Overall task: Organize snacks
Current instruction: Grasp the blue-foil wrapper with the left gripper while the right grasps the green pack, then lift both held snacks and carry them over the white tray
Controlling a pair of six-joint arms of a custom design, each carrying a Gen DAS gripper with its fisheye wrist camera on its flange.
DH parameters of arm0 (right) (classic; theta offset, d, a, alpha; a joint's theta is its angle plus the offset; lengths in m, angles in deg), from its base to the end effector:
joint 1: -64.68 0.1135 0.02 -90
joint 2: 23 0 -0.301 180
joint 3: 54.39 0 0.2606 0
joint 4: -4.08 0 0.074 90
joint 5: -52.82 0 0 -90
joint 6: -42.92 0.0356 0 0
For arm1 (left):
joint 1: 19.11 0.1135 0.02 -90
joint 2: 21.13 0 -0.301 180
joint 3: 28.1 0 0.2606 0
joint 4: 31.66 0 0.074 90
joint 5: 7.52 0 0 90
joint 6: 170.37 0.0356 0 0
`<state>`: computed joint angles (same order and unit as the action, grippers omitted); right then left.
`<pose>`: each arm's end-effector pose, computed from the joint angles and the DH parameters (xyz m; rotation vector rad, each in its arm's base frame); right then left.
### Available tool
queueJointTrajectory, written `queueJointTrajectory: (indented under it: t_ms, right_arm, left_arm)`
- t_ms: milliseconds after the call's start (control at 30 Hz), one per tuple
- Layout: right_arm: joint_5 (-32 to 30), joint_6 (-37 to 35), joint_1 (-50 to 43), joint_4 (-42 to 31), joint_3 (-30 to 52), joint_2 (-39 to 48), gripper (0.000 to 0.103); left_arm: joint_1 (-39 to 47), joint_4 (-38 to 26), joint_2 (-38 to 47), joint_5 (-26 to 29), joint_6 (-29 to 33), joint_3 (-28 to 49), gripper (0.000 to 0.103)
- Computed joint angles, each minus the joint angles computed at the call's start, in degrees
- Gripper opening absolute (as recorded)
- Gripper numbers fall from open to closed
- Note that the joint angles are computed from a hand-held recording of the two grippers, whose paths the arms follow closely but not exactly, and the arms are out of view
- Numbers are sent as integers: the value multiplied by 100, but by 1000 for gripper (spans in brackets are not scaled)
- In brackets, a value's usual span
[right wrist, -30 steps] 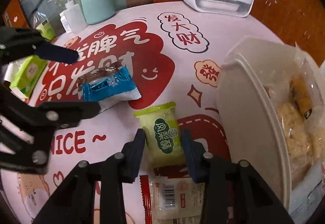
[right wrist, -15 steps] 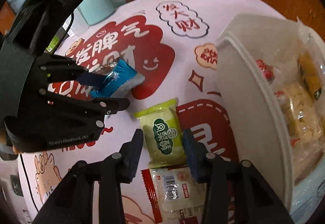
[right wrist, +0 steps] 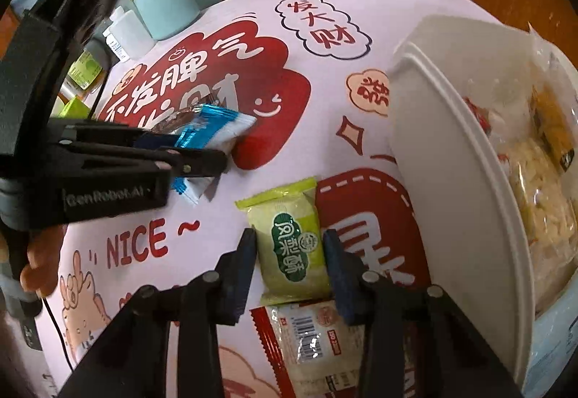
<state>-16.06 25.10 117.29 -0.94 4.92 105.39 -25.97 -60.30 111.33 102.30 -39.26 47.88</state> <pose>0.2102 0.2539 0.0029 0.5257 2.6363 0.1004 0.3721 -0.0569 0.0112 1.2090 2.6637 -0.4517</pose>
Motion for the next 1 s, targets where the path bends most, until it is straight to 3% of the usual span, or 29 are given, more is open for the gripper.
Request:
queueJointTrajectory:
  t_ms: [200,367,500,667,767,867,1000]
  right_arm:
    - [1,257,325,176,-316,-404,38]
    - [261,443,840,127,-698,-1133,38]
    - [617,727,1343,-199,-1038,-1960,38]
    - [1437,1380,2232,-1531,-1147,-3054,38]
    - [1830,2064,2761,-2582,-1094,-3525,38]
    - [2090,2949,3263,-3684,-1034,-3873,38]
    - [2222,4200,3901,-4954,-1036,-4236,38]
  left_arm:
    - [648,-92,-884,405,-201,-838,25]
    - [1284,-55,-2554,431,45,-2164,25]
    - [1711,-432,-3941,628,39,-2812,25]
    - [1955,-1358,-5546,1049,-119,-3318,25]
    - [1718,-1804,-6521,1047,-569,-3585,25]
    - [1030,-2058,-7371,821,-1372,-3740,26]
    - [-493,-2050,-8262,249,-2860,-3823,26]
